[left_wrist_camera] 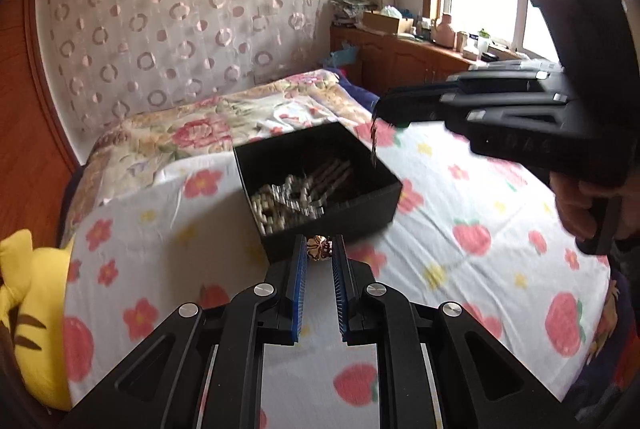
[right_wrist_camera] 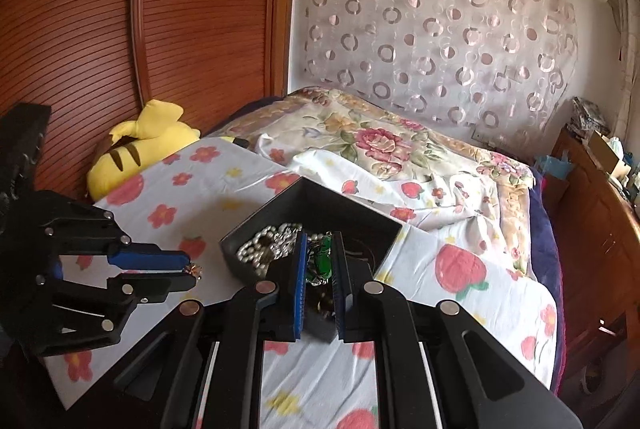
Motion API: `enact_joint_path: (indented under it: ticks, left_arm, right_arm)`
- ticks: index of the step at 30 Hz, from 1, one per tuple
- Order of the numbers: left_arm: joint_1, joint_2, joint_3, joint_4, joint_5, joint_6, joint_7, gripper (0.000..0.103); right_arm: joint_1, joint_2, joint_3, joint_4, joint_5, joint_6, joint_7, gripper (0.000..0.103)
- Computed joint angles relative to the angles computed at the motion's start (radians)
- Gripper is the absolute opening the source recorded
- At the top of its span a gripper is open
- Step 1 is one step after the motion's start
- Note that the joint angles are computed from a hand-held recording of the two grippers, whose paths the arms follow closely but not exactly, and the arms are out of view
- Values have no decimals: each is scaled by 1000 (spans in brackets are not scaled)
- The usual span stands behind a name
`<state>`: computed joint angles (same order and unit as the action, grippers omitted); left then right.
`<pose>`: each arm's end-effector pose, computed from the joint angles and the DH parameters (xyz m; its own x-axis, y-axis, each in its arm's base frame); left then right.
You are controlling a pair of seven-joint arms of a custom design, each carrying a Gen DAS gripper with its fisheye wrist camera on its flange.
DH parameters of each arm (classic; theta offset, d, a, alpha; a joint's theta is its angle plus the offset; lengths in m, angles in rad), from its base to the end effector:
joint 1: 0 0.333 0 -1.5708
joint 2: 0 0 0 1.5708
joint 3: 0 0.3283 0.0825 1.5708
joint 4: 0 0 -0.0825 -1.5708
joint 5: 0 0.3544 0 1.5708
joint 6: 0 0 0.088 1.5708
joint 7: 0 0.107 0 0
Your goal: Organize jewelry
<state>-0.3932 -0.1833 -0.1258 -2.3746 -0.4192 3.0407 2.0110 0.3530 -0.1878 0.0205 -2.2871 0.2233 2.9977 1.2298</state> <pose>0.4414 -0.2199 0.5219 -0.5336 -0.8456 -0.0133 -0.5488 0.3582 -0.7554 0.4758 0.1701 0.5642 0.4538 -0.8877 0.0781 -0.5259 -0.3375 -0.7808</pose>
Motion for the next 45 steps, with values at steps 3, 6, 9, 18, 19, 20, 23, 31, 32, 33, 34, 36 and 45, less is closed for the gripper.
enact_joint_path:
  ticks: [3,6,9,18,19,20,23,31,32,33,34,36,45]
  left_arm:
    - [8,39,3,55,-5,-4,4,12]
    - [33,87,-6,117,-11,-15,4,12]
    - [70,149,-26,190,-28,-36,16,12]
    - [186,330,-105,387,62,-86,-61,12]
    - [193,338,-112,394,74,-86,-72,12]
    - [201,343,-120,397,79,-86,-76,12]
    - [207,354,-126,404,120,-78,-111,12]
    - [220,281,-134,295,147,-1,-176,58]
    - [218,263,-131,270,150,15,-188,64]
    - [207,234,-115,229,189,45,-239,73]
    - [197,207,-98,190,256,74,-308,78]
    - [201,149,-95,118,338,118,-392,85]
    - [460,-115,-331,-117,548,226,-691,95]
  right_arm:
    - [0,34,-7,30,11,-14,-18,13]
    - [1,59,-12,43,47,-21,-49,13]
    - [12,81,-23,57,133,-40,-125,13]
    - [-2,121,-2,87,368,-50,-316,13]
    - [-5,122,2,86,382,-47,-325,14]
    - [-8,120,3,86,395,-49,-337,14]
    - [-13,115,10,75,419,-38,-346,14]
    - [8,62,6,-6,458,60,-322,43]
    - [18,45,1,-28,462,82,-314,44]
    - [34,34,-11,-39,469,92,-314,45]
    - [49,14,-20,-60,474,106,-307,48]
    - [68,-17,-31,-95,459,139,-277,58]
    - [4,-194,71,-290,332,308,-59,98]
